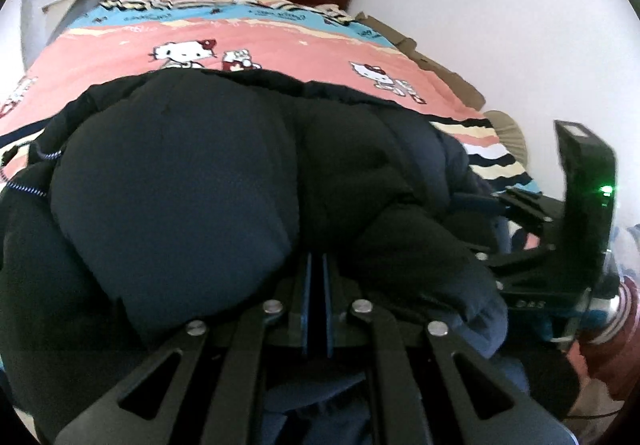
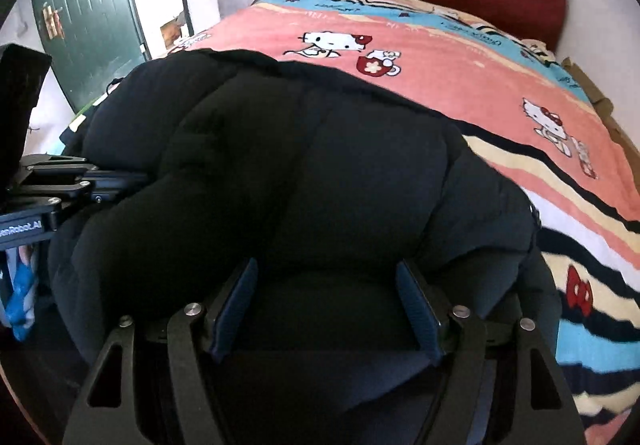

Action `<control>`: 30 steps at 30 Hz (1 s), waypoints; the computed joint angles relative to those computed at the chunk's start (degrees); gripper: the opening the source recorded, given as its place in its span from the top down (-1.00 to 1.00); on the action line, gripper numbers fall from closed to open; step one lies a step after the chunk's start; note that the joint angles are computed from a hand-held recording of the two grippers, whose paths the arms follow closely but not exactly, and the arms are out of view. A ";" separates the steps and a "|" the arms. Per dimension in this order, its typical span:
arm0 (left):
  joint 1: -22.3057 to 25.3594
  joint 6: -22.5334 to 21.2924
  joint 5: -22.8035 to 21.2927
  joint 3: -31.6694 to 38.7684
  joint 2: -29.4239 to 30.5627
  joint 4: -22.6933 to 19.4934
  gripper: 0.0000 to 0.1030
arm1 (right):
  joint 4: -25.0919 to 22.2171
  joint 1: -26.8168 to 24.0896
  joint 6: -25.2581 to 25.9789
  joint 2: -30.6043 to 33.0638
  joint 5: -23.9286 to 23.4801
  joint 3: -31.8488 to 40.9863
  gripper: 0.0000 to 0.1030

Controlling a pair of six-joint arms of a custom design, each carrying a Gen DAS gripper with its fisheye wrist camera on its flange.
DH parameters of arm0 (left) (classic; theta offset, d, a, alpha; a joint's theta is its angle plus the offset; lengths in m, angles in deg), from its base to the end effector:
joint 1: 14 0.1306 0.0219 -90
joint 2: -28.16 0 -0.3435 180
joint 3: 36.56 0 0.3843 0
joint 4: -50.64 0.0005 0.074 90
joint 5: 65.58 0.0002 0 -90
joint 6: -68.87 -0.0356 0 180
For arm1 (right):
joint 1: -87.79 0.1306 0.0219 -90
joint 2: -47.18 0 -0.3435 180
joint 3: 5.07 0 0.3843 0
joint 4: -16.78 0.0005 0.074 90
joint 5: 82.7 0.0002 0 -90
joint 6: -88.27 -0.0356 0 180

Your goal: Fold large clothes

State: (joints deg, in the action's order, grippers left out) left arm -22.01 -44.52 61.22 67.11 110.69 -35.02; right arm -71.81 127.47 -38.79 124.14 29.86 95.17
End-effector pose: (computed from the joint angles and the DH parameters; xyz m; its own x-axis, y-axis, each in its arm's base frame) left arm 0.3729 -0.0745 0.5172 -0.6749 0.4160 -0.6095 0.6915 0.6449 -0.3255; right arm 0.2721 0.2074 0.5199 -0.8390 0.0270 -0.5434 0.0493 0.9984 -0.0264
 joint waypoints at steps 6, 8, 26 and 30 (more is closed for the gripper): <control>-3.20 2.56 -6.18 -4.87 -1.51 7.15 0.90 | -0.77 2.59 -1.50 0.67 4.09 -1.64 -0.38; -3.45 5.21 -5.13 -4.38 1.42 8.35 0.90 | 1.08 0.14 -0.64 0.74 2.50 -2.89 -0.38; -3.83 4.03 -11.33 -0.86 0.08 7.52 0.28 | 5.19 -3.68 1.48 -0.53 0.94 -4.72 -0.49; -4.65 1.88 -13.06 -2.03 0.37 5.67 0.24 | 5.29 -3.25 1.93 -3.90 -0.23 -6.85 -0.52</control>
